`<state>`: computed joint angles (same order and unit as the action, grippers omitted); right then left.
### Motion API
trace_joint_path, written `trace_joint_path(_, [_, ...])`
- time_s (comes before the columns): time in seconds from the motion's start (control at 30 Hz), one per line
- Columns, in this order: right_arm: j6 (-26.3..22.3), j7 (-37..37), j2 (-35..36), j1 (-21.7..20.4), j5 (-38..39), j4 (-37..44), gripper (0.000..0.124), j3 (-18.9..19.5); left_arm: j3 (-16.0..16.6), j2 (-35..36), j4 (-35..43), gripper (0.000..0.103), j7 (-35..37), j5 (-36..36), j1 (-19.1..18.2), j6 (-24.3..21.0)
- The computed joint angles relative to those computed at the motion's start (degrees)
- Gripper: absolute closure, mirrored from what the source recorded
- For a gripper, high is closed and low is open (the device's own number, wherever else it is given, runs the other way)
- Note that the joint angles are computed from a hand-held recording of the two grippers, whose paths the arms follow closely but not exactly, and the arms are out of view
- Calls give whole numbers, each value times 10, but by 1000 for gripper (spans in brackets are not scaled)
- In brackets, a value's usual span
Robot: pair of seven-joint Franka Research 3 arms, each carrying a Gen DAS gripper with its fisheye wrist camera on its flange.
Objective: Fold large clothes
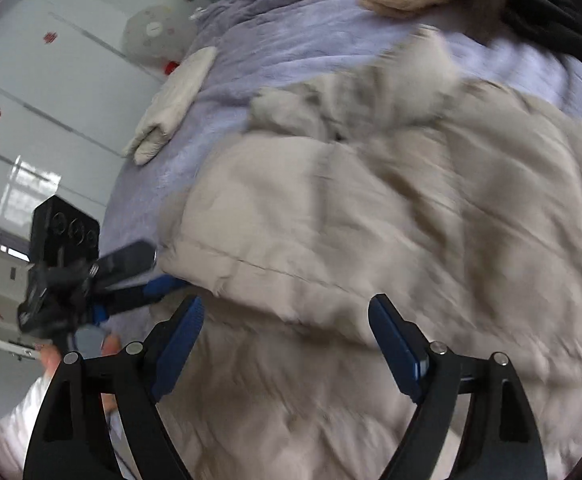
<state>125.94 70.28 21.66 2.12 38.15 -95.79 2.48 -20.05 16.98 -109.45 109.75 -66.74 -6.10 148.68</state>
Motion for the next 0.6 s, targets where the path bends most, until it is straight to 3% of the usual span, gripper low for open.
trace_joint_path(0.07, [-9, 14, -26, -15, 3, -35, 37, -15, -4, 18, 19, 2, -2, 4, -4, -4])
trace_joint_path(0.13, [-4, 28, -43, -27, 4, -61, 37, -28, 0, 39, 42, 2, -40, 54, -19, 2])
trace_joint_path(0.17, [-1, 40, -47, -33, 3, -69, 37, -36, 9, 50, 56, 7, -82, 103, -31, 4])
trace_joint_path(0.2, [2, 48, -51, -38, 6, -75, 37, -39, 12, 56, 64, 17, -109, 136, -37, 5])
trace_joint_path(0.27, [12, 59, -57, -55, 36, -93, 37, -45, 15, 66, 78, 68, -151, 189, -41, -9])
trace_joint_path(0.33, [21, 61, -57, -68, 63, -99, 37, -46, 10, 62, 71, 84, -167, 218, -36, -7])
trace_joint_path(0.47, [38, 62, -52, -79, 91, -102, 37, -44, -10, 7, 2, 84, -149, 230, -14, 56])
trace_joint_path(0.57, [41, 57, -46, -88, 110, -98, 37, -43, 11, -21, -44, 85, -195, 259, -9, 67])
trace_joint_path(0.6, [41, 55, -46, -92, 115, -98, 37, -43, 13, -21, -48, 93, -204, 261, -6, 65])
